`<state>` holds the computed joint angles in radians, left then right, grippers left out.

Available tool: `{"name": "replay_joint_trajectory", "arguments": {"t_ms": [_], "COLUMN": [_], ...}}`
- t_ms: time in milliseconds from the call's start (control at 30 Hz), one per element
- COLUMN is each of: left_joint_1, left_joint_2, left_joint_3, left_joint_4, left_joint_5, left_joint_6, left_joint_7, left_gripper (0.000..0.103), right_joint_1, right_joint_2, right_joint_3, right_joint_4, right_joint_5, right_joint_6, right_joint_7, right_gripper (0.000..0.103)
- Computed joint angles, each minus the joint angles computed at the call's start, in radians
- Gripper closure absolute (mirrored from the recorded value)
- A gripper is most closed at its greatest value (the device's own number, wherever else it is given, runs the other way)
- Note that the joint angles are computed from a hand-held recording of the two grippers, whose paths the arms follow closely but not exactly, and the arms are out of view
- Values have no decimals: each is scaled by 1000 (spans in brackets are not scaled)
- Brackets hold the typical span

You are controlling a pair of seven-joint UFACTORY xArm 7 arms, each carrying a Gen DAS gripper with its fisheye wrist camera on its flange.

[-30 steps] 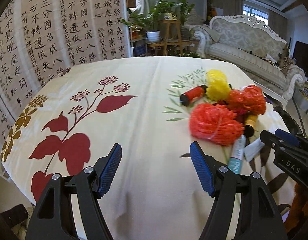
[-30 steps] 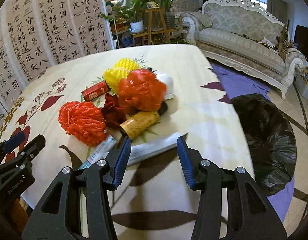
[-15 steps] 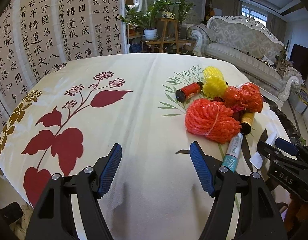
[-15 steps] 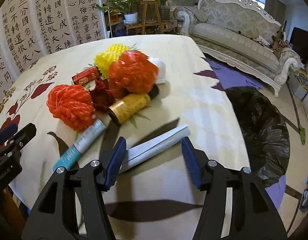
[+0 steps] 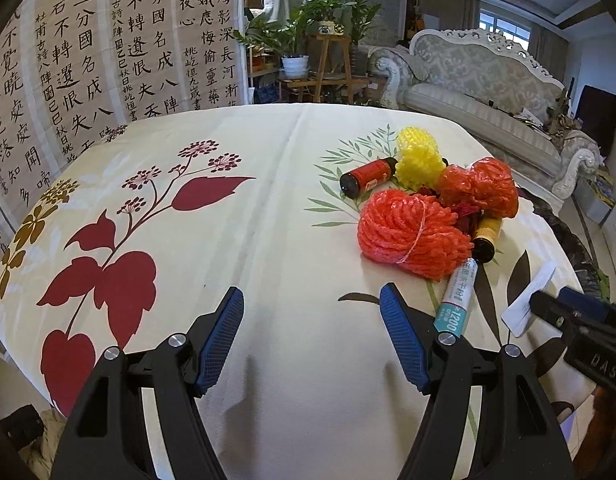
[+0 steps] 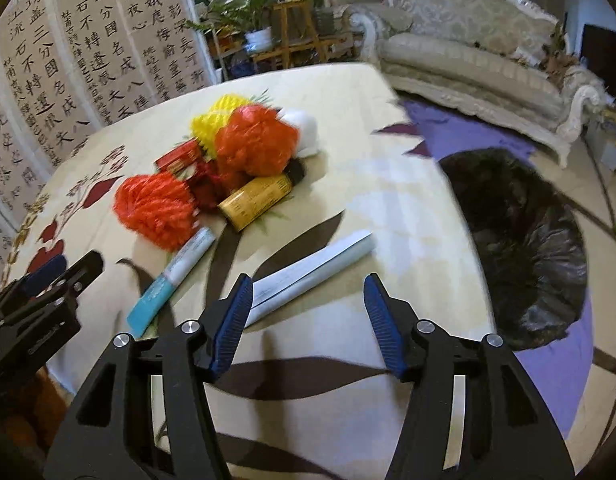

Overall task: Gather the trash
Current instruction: 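Move both tools back to the trash pile on the table, then grasp the white paper strip with the right gripper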

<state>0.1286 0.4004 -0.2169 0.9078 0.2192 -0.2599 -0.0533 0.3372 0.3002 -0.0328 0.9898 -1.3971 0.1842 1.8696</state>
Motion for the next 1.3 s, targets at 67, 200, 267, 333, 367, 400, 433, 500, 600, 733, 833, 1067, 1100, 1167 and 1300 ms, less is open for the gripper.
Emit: {"name": "replay_joint_trajectory", "arguments": {"t_ms": [67,200,267,333,367,400,433,500,600,733,833,1067,1100,1167,1300], "left_joint_1": [2,5,3,3,8,9,7,11,19,31,54,54,54,44,48], "left_joint_2": [0,7,11,16,20,21,22,24,25,25,19,-2,-3,-6,3], "left_joint_3": [1,4,9,8,3,1,1,-6,-21,-42,-73,-99,-105,-104,-132], "left_joint_4": [1,9,15,22,26,28,30,32,31,28,18,-14,-18,-22,-17], "left_joint_5": [1,-2,-7,-13,-14,-16,-19,-22,-24,-21,-12,16,22,28,46], "left_joint_6": [1,8,13,21,26,29,32,36,40,41,41,28,27,29,48], "left_joint_7": [-1,0,2,4,5,7,9,13,19,26,24,16,14,12,14], "left_gripper": [34,34,34,34,34,34,34,34,34,34,34,34,34,34,34], "right_joint_1": [-3,12,14,18,26,31,38,51,72,65,47,-6,-14,-32,-68], "right_joint_2": [19,47,64,80,88,93,99,102,98,79,64,33,27,21,11], "right_joint_3": [2,-16,-25,-26,-30,-35,-38,-46,-53,-53,-40,-6,-2,11,36], "right_joint_4": [11,49,71,90,101,106,115,119,116,90,71,33,27,19,8], "right_joint_5": [10,-6,0,29,37,43,53,61,58,-4,-33,-120,-140,-166,-239], "right_joint_6": [-32,-37,-40,-24,-14,-11,-1,12,52,51,54,48,45,44,28], "right_joint_7": [-11,-2,-4,-44,-62,-75,-95,-118,-151,-111,-80,12,33,54,122], "right_gripper": [48,48,49,58,60,61,65,73,84,86,87,87,87,87,87]}}
